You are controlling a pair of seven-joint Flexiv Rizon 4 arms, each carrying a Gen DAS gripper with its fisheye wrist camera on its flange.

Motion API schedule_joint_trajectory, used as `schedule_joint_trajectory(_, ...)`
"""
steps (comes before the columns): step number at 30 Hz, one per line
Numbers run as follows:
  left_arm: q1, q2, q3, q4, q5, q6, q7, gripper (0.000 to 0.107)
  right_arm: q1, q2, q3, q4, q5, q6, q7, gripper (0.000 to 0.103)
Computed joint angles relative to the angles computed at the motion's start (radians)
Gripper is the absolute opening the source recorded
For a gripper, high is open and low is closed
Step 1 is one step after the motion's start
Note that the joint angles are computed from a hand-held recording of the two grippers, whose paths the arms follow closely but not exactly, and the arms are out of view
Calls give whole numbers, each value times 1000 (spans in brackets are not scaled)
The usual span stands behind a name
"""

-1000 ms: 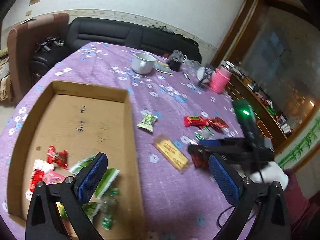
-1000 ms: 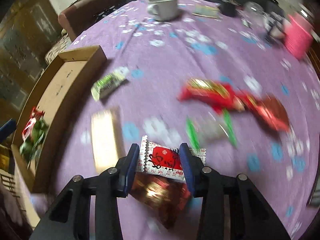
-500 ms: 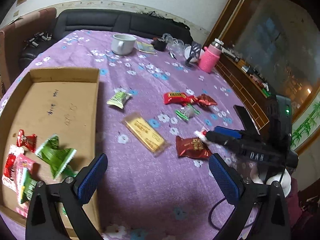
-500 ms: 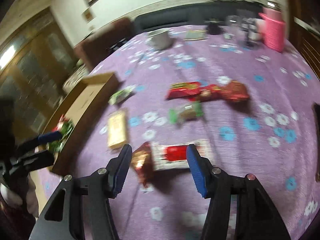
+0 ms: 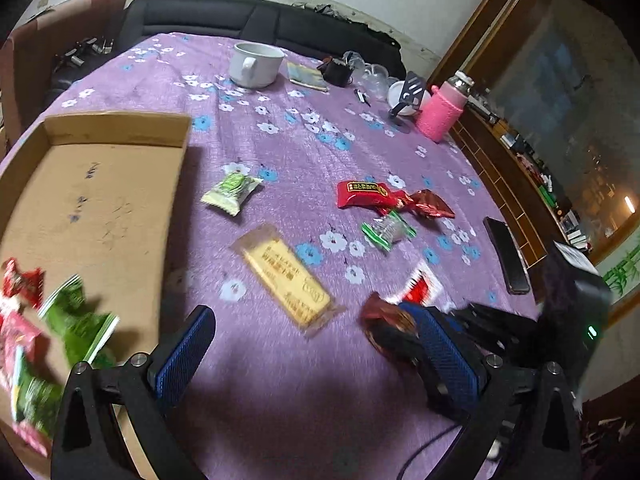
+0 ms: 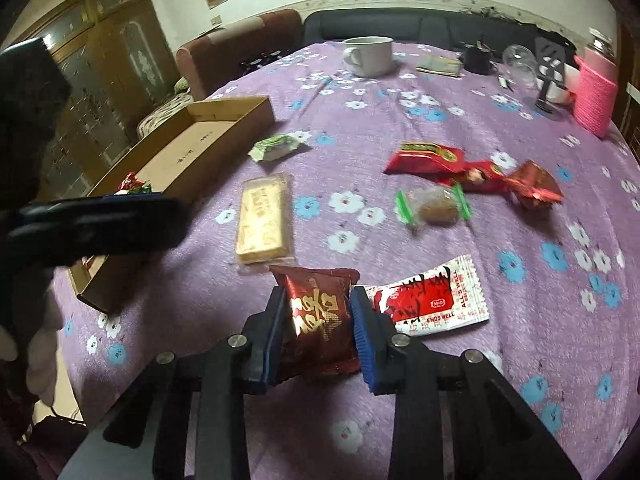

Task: Organize snacks
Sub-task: 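Grasp red-brown candy bag with right tool while left tool grasps yellow biscuit pack, then carry red-brown bag and yellow biscuit pack into the box and release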

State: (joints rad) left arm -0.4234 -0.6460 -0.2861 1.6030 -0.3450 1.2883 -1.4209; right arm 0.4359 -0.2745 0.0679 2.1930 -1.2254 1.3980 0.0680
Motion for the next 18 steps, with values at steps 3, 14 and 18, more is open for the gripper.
schedule_joint_trajectory(3, -64, -50, 79, -102, 60, -63, -49, 100, -8, 23, -6, 24, -38, 1, 63, 31)
schedule_joint_trajectory(14, -202, -177, 259, -356, 381, -215, -163, 36, -85, 32, 23, 38, -213, 81, 193, 40)
schedule_joint_trajectory(18, -157, -150, 195, -293, 346, -187, -120, 35, -67, 22, 44, 30, -160, 46, 112, 50)
